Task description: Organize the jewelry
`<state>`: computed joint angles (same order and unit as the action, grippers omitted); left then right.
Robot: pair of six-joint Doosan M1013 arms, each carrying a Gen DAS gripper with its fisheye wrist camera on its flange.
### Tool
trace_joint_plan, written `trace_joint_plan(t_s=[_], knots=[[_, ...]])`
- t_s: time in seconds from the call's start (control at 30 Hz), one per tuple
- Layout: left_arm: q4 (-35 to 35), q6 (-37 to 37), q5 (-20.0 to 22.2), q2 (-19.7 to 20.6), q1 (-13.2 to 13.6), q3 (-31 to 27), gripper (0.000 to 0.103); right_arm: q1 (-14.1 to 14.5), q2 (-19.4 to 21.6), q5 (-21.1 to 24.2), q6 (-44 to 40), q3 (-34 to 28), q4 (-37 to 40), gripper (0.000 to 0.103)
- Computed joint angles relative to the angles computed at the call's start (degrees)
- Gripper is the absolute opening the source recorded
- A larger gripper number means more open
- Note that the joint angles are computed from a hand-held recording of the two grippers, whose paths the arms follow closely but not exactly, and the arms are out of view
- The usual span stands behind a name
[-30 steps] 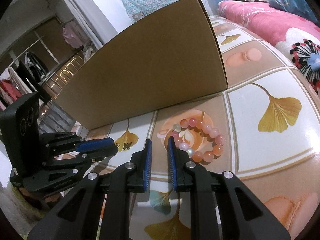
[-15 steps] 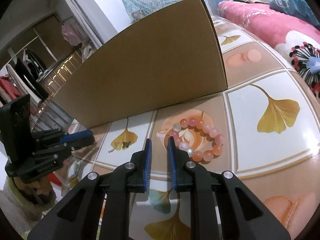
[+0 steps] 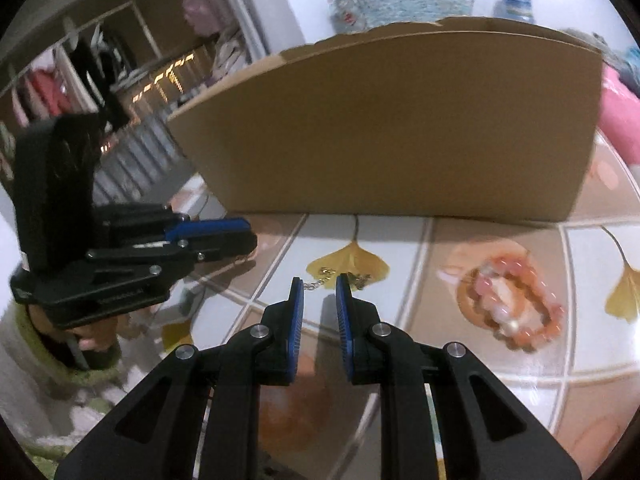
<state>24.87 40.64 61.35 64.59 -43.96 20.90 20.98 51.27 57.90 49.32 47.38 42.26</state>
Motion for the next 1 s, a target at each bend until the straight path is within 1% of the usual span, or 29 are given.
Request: trace_joint_plan(t_s=[0.13, 0.33, 0.57, 0.6, 0.63, 0.7, 0.8, 0.9, 1.0], knots=[[-0.5, -0.8, -3.4, -1.4, 0.2, 3.2, 0.011, 1.0, 1.1, 0.1, 0.0, -2.4, -4.5, 0.017], [-1.2, -0.7, -6.6, -2.5, 0.3, 5.9, 0.011, 1.9, 1.7, 0.2, -2.4, -4.1, -7.1, 0.017], [-1.3, -0.6, -7.4, -2.7, 0.4, 6.5, 0.011, 2.3, 2.3, 0.5, -2.8, -5.5, -10.6, 0.016], [-1.2, -0.6, -7.2, -2.7, 0.3, 6.4, 0.011, 2.5, 2.1, -0.1, -2.8, -5.2, -11.5, 0.014], [-1.2, -0.7, -7.3, -2.6, 0.3, 6.5, 0.011, 2.6, 2.1, -0.2, -2.4, -5.2, -12.1, 0.004], [-1.0, -1.1, -7.6, -2.9, 0.3, 7.0, 0.011, 2.4, 2.6, 1.5, -1.2, -6.3, -11.7, 0.004], [-0.6, -1.5, -7.8, -3.0, 0.3, 7.3, 0.011, 2.2, 2.6, 1.7, -0.5, -6.3, -11.1, 0.002], [0.1, -2.2, -8.3, -3.5, 0.1, 8.2, 0.011, 1.5, 3.3, 3.6, 2.5, -7.4, -8.5, 0.001], [1.4, -3.3, -8.7, -4.2, -0.1, 9.3, 0.011, 0.7, 2.7, 3.4, 3.3, -6.6, -5.0, 0.001]])
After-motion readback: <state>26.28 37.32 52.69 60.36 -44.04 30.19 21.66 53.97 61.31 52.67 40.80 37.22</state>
